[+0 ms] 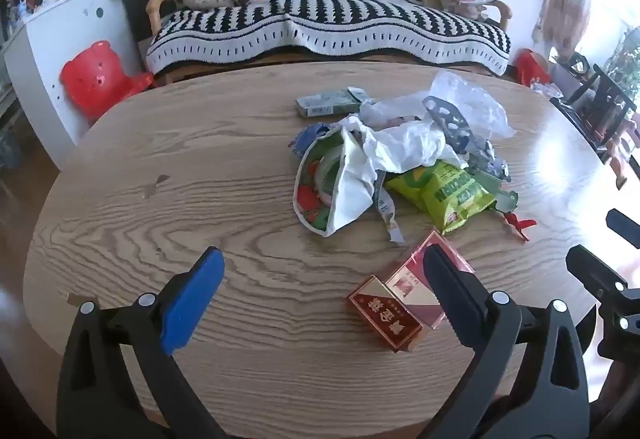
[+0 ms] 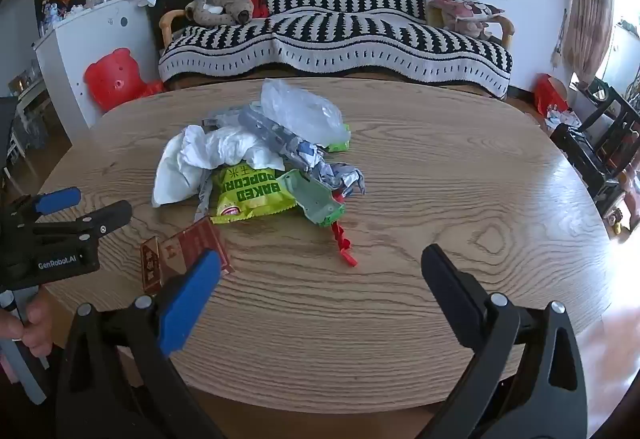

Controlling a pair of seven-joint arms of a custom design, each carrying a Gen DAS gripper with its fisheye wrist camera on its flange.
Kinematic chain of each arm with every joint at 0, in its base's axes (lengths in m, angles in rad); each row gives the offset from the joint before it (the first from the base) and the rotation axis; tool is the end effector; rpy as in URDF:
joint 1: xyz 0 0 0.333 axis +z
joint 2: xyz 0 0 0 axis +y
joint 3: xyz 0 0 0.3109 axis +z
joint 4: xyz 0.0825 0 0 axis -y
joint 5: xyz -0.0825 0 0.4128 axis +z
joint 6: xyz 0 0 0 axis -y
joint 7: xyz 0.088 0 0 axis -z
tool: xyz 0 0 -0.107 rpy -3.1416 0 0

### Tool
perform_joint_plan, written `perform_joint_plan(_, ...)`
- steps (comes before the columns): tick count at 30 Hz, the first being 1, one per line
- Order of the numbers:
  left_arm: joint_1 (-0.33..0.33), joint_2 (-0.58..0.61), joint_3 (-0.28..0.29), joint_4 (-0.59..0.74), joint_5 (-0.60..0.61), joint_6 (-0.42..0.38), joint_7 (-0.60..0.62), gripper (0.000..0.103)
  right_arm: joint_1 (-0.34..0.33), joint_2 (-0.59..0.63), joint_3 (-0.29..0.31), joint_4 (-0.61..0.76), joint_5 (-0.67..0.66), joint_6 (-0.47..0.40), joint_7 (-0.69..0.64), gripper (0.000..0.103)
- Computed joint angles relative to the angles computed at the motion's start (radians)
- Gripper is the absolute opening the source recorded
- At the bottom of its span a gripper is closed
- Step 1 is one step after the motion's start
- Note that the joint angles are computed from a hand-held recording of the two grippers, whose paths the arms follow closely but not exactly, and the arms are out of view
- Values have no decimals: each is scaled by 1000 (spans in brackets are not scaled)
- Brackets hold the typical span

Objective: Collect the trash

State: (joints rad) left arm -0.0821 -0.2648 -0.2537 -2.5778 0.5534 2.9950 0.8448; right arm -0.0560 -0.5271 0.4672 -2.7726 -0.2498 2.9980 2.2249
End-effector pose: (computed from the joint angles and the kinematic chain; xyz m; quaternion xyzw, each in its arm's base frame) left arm 0.4481 -0.1961 0.3944 -0.6130 0.7096 -0.2595 0.2308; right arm 0.3901 0.1816 0.4036 -0.6645 0.6511 -0.2494 0.2691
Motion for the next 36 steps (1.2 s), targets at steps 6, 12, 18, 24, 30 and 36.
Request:
perform_joint_plan(6, -9, 0, -5, 20, 0, -30, -9, 97, -37, -19, 36, -17, 0, 38, 25, 97)
perform_joint_plan(12, -9, -10, -12, 17, 26, -23, -23, 97, -38, -17, 49, -14, 15, 44, 26, 97)
perform_joint_plan(18, 7, -7, -15, 1, 48, 8, -28, 97, -26, -20, 36, -12, 21, 33, 10, 97)
perform_joint_plan(24, 0, -6, -7, -1, 35, 6, -17, 97, 14, -26, -9, -17, 43, 20, -24, 97)
perform_joint_plan(30, 0, -4, -9, -1, 28, 6, -8, 97, 7, -22, -2, -15, 51, 23, -24, 97)
perform_joint_plan(36, -4, -2, -6, 0, 24, 6, -7, 97, 4, -22, 2, -16, 54, 27, -27, 97)
